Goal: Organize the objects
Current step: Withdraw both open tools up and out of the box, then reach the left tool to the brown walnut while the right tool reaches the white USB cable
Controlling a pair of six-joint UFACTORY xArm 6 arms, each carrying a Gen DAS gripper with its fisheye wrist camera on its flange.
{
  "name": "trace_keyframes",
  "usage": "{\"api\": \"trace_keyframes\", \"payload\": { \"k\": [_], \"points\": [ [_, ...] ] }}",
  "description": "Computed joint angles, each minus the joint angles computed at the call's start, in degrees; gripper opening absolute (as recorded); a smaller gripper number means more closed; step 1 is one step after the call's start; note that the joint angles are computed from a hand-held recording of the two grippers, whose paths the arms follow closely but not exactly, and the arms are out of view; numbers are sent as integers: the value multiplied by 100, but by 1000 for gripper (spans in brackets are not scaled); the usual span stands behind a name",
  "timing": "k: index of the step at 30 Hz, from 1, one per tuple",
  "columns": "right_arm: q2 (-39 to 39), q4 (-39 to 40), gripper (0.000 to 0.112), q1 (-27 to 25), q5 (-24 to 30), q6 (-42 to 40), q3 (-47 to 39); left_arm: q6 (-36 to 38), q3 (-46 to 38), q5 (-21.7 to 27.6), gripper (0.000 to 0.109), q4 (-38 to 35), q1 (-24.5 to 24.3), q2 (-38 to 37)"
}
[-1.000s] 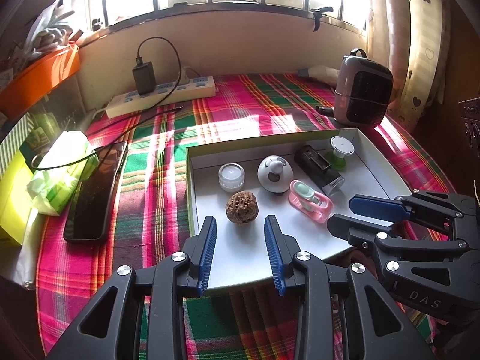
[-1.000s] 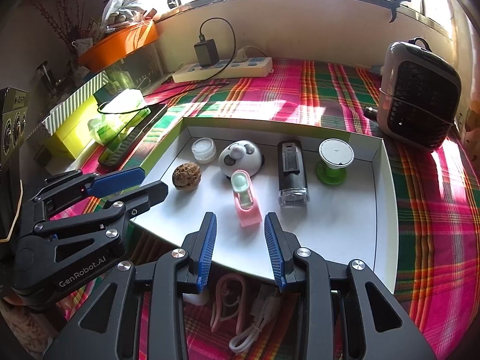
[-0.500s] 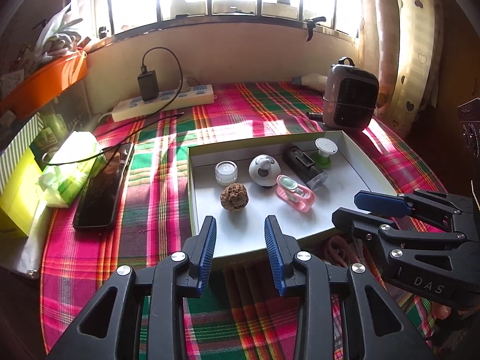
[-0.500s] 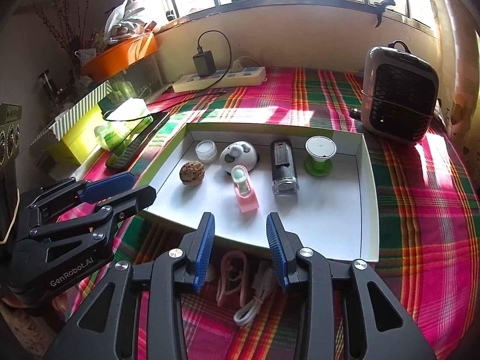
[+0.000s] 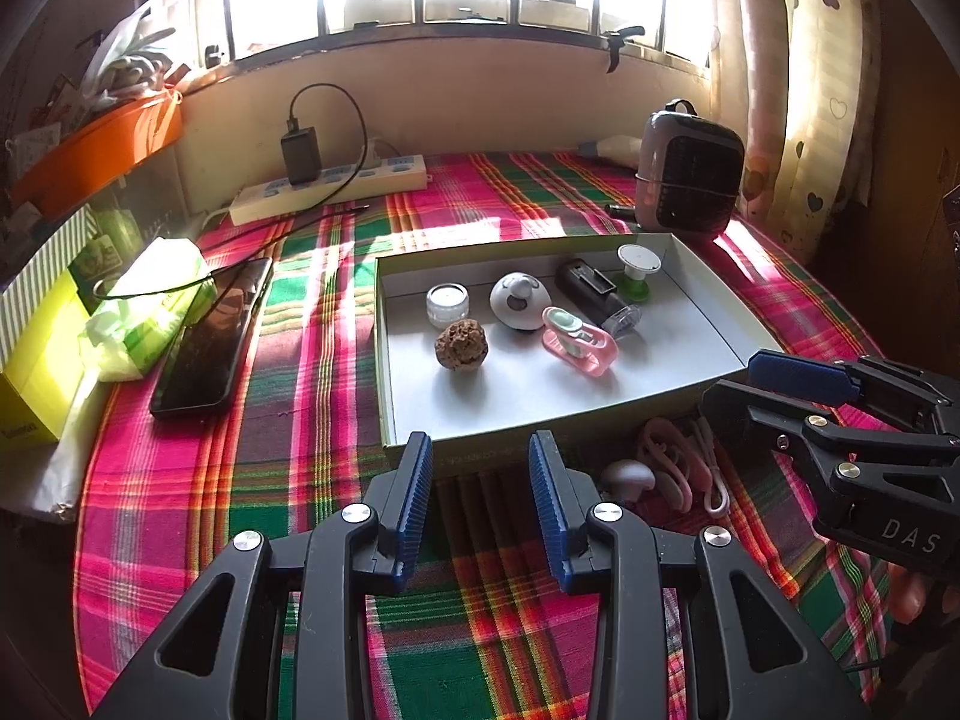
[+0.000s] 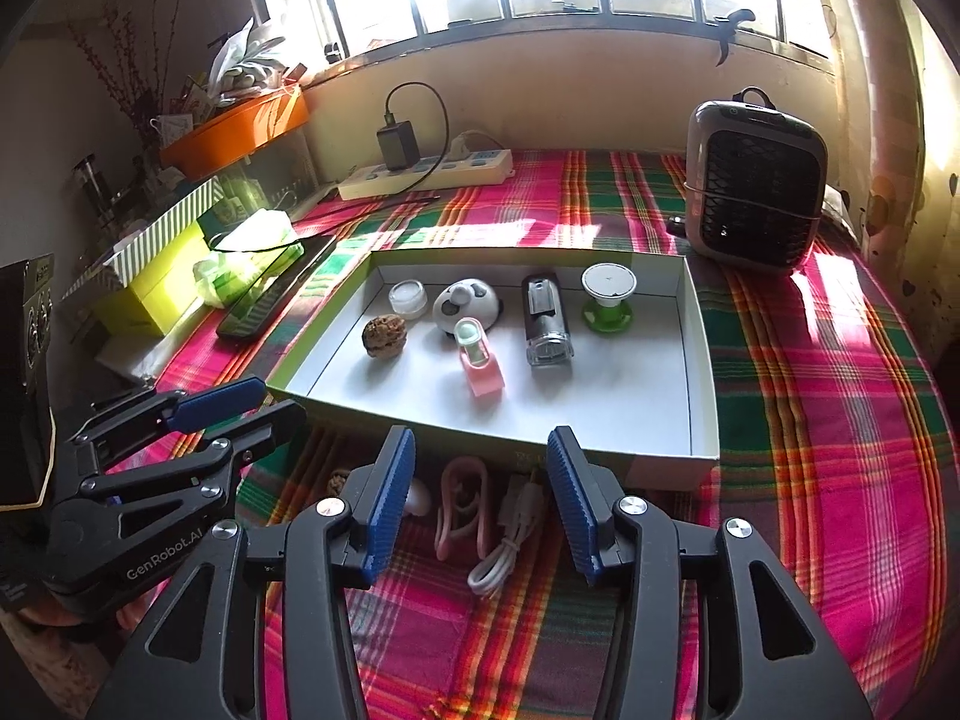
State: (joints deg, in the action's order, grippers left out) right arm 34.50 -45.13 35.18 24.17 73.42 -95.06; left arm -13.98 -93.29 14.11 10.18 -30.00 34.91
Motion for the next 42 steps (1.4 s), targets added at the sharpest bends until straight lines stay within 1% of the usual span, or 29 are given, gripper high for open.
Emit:
{"api": "trace_keyframes", "payload": {
  "k": [3, 5, 7, 10, 14, 19, 22, 25, 27, 29, 34, 38, 40, 42],
  "points": [
    [-88, -218, 48, 40, 141, 251, 110, 135, 167, -105, 32, -194, -10, -81],
    [-158, -313, 48, 35, 91, 450, 236, 334, 261, -157, 32, -403, -21, -126],
    [-218, -411, 48, 30, 59, 642, 345, 623, 344, -203, 32, -688, -34, -168],
    [-299, -548, 48, 60, 152, 826, 477, 1000, 473, -280, 32, -1150, -41, -233],
    [-420, -645, 48, 76, 206, 1057, 703, 1397, 585, -336, 35, -1702, -46, -272],
    [-490, -732, 48, 83, 220, 1200, 847, 1897, 566, -218, 36, -2279, -77, -226],
    [-504, -697, 48, 88, 216, 1168, 920, 2548, 537, -165, 36, -2988, -131, -202],
    [-522, -684, 48, 66, 152, 1186, 1003, 2938, 426, -45, 38, -3449, -168, -139],
    [-537, -672, 48, 45, 117, 1226, 1053, 3040, 341, 61, 40, -3533, -183, -83],
    [-537, -613, 48, 20, 66, 1208, 1088, 2962, 256, 132, 41, -3435, -195, -17],
    [-485, -490, 48, -14, -72, 1083, 1076, 2986, -11, 351, 41, -3466, -216, 168],
    [-340, -213, 48, 6, -140, 685, 924, 3062, -175, 444, 42, -3518, -227, 273],
    [-262, -80, 48, 23, -155, 479, 835, 2998, -269, 504, 42, -3430, -223, 339],
    [-176, 73, 48, 58, -54, 230, 714, 2976, -346, 548, 42, -3393, -217, 396]
  ]
}}
